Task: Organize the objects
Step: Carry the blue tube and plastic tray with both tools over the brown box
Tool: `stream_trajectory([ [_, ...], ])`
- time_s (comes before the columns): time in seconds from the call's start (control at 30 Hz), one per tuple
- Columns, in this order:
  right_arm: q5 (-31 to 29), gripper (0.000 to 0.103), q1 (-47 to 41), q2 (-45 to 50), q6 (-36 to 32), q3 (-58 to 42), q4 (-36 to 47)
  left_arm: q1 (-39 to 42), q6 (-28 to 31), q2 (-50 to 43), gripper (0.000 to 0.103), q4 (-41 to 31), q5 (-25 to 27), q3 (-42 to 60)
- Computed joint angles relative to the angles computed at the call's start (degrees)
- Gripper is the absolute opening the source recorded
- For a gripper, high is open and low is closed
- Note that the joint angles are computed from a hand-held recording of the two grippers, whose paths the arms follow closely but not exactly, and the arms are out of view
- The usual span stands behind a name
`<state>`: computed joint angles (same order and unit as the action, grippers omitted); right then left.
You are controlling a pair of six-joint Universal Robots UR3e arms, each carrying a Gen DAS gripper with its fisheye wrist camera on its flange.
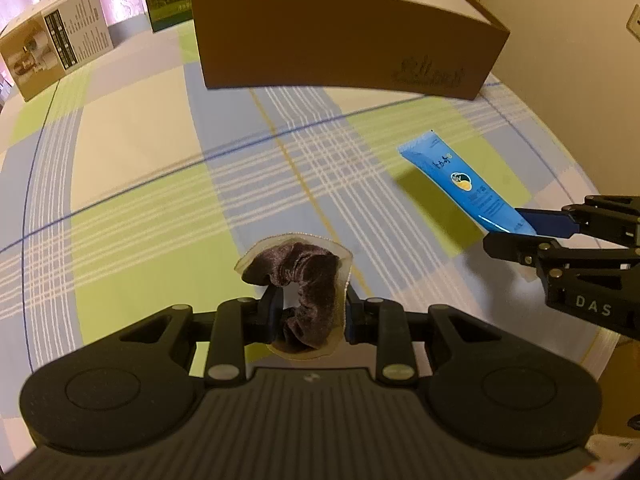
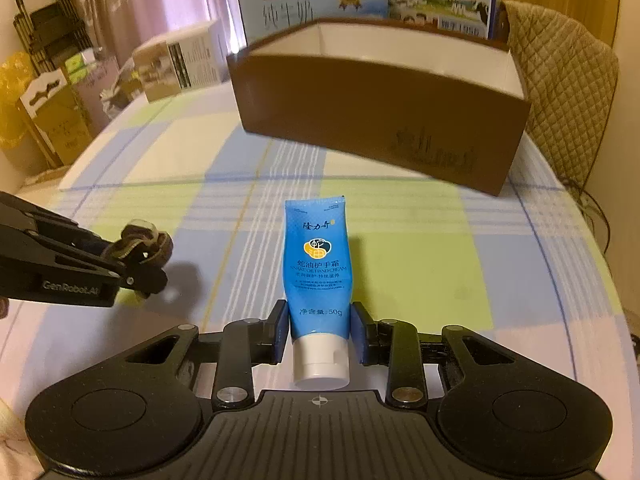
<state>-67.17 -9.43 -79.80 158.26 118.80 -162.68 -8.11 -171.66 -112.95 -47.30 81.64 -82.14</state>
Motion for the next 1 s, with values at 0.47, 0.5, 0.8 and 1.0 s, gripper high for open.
stream_trajectory([
  [0.47, 4.2, 0.029, -1.8, -1.2, -0.6, -5.8, 3.7, -0.4, -1.6, -3.6, 0.025, -0.8, -0.5, 10.3],
  [0.5, 4.5, 0.029, -2.0, -1.0, -0.8, -6.6, 4.1, -0.5, -1.7, -4.1, 0.025, -1.0, -0.6, 11.4],
  [0.8, 6.0, 0.029, -3.0, 3.1, -1.8, -16.3, 5.8, -1.4, -2.5, -12.4, 0.025, -5.0, 0.3, 27.8],
  [1.0, 6.8, 0.029, -3.6, 8.6, -2.4, -26.5, 7.8, -2.1, -3.3, -22.0, 0.025, -11.6, 1.2, 46.9],
])
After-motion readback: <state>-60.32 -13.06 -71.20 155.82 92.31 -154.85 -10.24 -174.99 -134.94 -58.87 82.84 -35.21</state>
